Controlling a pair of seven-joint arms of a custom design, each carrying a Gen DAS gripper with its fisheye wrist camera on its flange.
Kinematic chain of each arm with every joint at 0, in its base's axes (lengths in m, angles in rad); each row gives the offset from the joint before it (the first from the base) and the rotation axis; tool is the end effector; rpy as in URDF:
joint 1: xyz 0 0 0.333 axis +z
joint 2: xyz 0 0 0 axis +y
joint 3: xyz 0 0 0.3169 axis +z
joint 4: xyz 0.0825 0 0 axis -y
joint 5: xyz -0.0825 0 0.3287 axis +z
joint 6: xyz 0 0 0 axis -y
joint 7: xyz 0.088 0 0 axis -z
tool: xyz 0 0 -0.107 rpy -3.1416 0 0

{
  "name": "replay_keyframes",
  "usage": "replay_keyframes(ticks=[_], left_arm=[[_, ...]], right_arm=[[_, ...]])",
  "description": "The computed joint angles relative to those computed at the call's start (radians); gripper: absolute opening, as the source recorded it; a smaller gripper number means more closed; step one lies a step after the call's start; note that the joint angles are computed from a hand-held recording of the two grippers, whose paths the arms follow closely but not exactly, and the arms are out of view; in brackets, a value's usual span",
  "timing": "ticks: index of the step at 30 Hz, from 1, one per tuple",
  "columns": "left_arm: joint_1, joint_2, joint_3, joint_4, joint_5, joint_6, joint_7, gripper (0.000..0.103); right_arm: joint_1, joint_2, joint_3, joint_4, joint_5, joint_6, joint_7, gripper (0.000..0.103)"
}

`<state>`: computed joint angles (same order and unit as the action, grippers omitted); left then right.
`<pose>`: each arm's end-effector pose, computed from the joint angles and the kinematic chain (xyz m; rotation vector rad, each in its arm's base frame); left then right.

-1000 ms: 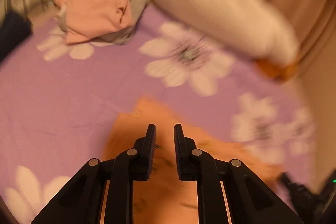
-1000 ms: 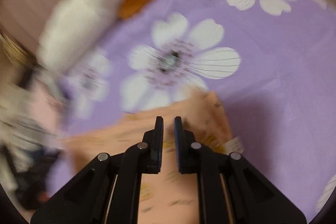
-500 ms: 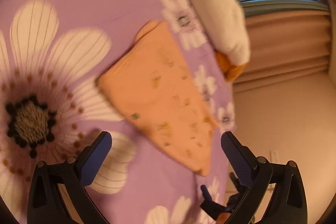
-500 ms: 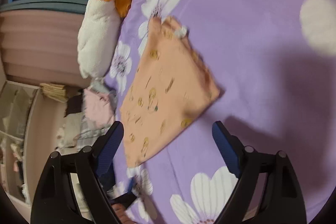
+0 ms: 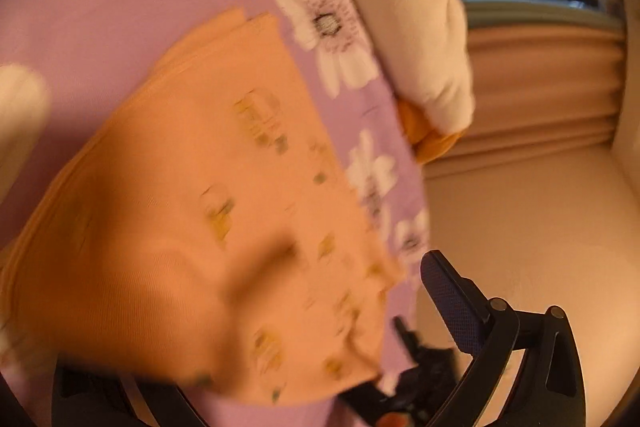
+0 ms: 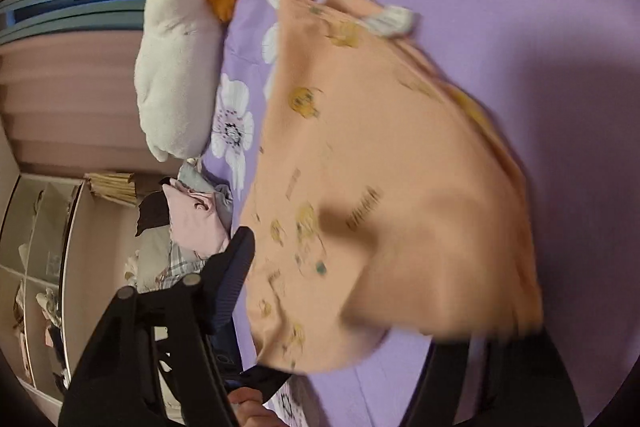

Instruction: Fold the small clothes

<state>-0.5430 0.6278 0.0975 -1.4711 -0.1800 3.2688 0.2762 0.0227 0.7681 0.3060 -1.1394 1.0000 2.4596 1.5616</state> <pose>0.6392 -0.3095 0.4869 2.4034 -0.7231 1.6540 0.7289 0.1581 0.4426 -1.0988 1.7646 0.5952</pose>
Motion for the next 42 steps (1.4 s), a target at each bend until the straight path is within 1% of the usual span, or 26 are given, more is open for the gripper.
replay_keyframes(ticks=[1, 3, 4, 5, 7, 10, 13, 15, 16, 18, 20, 21, 22, 25, 26, 28, 30, 33, 35, 36, 37, 38, 39, 40, 41, 42], left_arm=[[0.0, 0.009, 0.006, 0.014, -0.009, -0.015, -0.012, 0.087], [-0.048, 0.016, 0.086, 0.052, -0.007, -0.175, -0.074, 0.029], [-0.061, 0.018, 0.109, 0.055, 0.028, -0.232, -0.102, 0.018], [-0.073, 0.027, 0.13, 0.053, 0.047, -0.232, -0.102, 0.016], [-0.075, 0.032, 0.142, 0.083, 0.084, -0.279, -0.126, 0.016], [-0.121, 0.054, 0.211, 0.197, 0.191, -0.472, -0.177, 0.014], [-0.115, 0.039, 0.193, 0.259, 0.257, -0.594, -0.168, 0.009], [-0.184, -0.031, 0.26, 0.181, 0.364, -0.603, -0.234, 0.006], [-0.244, -0.088, 0.313, 0.098, 0.459, -0.576, -0.323, 0.006], [-0.319, -0.185, 0.362, -0.061, 0.577, -0.518, -0.438, 0.006], [-0.357, -0.231, 0.374, -0.142, 0.652, -0.521, -0.52, 0.006], [-0.358, -0.239, 0.366, -0.16, 0.664, -0.543, -0.546, 0.006], [-0.345, -0.24, 0.352, -0.18, 0.631, -0.531, -0.551, 0.006], [-0.241, -0.222, 0.267, -0.271, 0.565, -0.278, -0.669, 0.006], [-0.203, -0.205, 0.239, -0.284, 0.548, -0.195, -0.689, 0.006], [-0.186, -0.193, 0.24, -0.297, 0.57, -0.112, -0.708, 0.007], [-0.185, -0.173, 0.251, -0.281, 0.554, -0.075, -0.69, 0.027], [-0.199, -0.126, 0.288, -0.238, 0.508, 0.005, -0.68, 0.057], [-0.131, -0.097, 0.219, -0.174, 0.505, 0.006, -0.613, 0.06], [-0.112, -0.091, 0.194, -0.151, 0.506, -0.019, -0.579, 0.06], [-0.07, -0.075, 0.136, -0.102, 0.486, -0.092, -0.496, 0.06], [-0.059, -0.083, 0.112, -0.088, 0.505, -0.17, -0.483, 0.05], [-0.064, -0.072, 0.107, -0.05, 0.498, -0.266, -0.463, 0.023], [-0.083, -0.057, 0.125, -0.019, 0.476, -0.337, -0.448, 0.016], [-0.066, -0.039, 0.11, 0.009, 0.517, -0.352, -0.493, 0.015], [-0.067, -0.037, 0.115, 0.005, 0.535, -0.341, -0.515, 0.014]], right_arm=[[0.012, 0.02, -0.013, 0.034, -0.023, -0.001, 0.011, 0.062], [0.032, 0.032, -0.029, 0.047, -0.062, 0.029, 0.017, 0.044], [0.059, 0.037, -0.057, 0.046, -0.11, 0.06, 0.032, 0.018], [0.069, 0.048, -0.067, 0.056, -0.153, 0.064, 0.054, 0.006], [0.041, 0.059, -0.012, 0.036, -0.115, 0.118, -0.02, 0.004], [0.007, 0.061, 0.022, 0.044, -0.091, 0.081, -0.018, 0.008], [-0.037, -0.016, 0.052, -0.068, -0.014, 0.098, -0.082, 0.008], [-0.082, -0.094, 0.08, -0.182, 0.092, 0.126, -0.187, 0.007], [-0.099, -0.138, 0.076, -0.232, 0.115, 0.11, -0.221, 0.006], [-0.094, -0.228, 0.02, -0.325, 0.087, 0.073, -0.21, 0.007], [-0.138, -0.333, 0.052, -0.48, 0.269, 0.16, -0.408, 0.007], [-0.154, -0.363, 0.063, -0.526, 0.33, 0.178, -0.462, 0.007], [-0.154, -0.384, 0.039, -0.557, 0.358, 0.155, -0.445, 0.007], [-0.19, -0.384, 0.034, -0.589, 0.535, 0.05, -0.482, 0.013], [-0.177, -0.373, 0.021, -0.584, 0.524, 0.043, -0.446, 0.022], [-0.132, -0.348, -0.007, -0.561, 0.483, 0.057, -0.397, 0.032], [-0.09, -0.308, -0.031, -0.51, 0.446, 0.044, -0.349, 0.029], [-0.028, -0.226, -0.066, -0.369, 0.377, -0.01, -0.324, 0.035], [0.01, -0.193, -0.083, -0.315, 0.321, 0.012, -0.291, 0.036], [0.028, -0.172, -0.089, -0.284, 0.287, 0.027, -0.269, 0.036], [0.04, -0.156, -0.089, -0.261, 0.261, 0.048, -0.26, 0.034], [0.048, -0.141, -0.085, -0.24, 0.242, 0.071, -0.252, 0.031], [0.054, -0.123, -0.082, -0.216, 0.217, 0.089, -0.241, 0.027], [0.081, -0.099, -0.099, -0.182, 0.15, 0.113, -0.196, 0.011], [0.103, -0.077, -0.117, -0.154, 0.086, 0.127, -0.155, 0.004], [0.098, -0.063, -0.101, -0.145, 0.081, 0.148, -0.175, 0.003]])
